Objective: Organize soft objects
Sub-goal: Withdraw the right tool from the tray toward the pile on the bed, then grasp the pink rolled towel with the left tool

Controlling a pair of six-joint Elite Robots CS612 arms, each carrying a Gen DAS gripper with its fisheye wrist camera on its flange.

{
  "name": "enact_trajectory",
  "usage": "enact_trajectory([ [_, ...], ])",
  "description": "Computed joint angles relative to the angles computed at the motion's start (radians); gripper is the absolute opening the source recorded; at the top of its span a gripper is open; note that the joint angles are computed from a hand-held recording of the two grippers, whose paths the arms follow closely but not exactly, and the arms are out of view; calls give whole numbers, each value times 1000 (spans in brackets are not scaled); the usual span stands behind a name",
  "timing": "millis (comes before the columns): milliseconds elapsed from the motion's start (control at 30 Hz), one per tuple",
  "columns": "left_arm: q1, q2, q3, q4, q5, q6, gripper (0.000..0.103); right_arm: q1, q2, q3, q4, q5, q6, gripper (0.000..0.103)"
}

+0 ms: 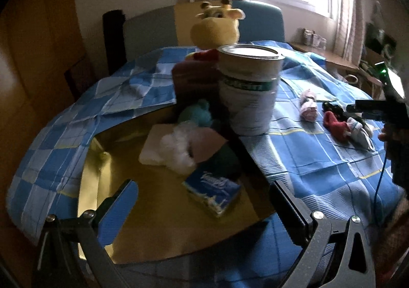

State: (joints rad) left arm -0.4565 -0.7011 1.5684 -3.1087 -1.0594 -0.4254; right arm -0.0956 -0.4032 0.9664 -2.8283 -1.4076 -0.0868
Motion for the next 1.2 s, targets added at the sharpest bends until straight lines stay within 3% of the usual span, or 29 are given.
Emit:
enact_trajectory([
  [67,-3,6,-12,3,-8,14,103,-19,8,-24,48,33,106,64],
  [133,-6,14,-30,10,-18,30,103,-30,9,-22,24,45,182,64],
  [267,-16,30,-63,20,-2,64,103,-45,12,-28,39,87,245,64],
  [967,-37,86,-187,63,-89,176,103,-68,9,-13,6,194,329,64],
  [1200,-35,111,-247,135,-154,185,103,-76,11,-12,-5,229,361,64],
])
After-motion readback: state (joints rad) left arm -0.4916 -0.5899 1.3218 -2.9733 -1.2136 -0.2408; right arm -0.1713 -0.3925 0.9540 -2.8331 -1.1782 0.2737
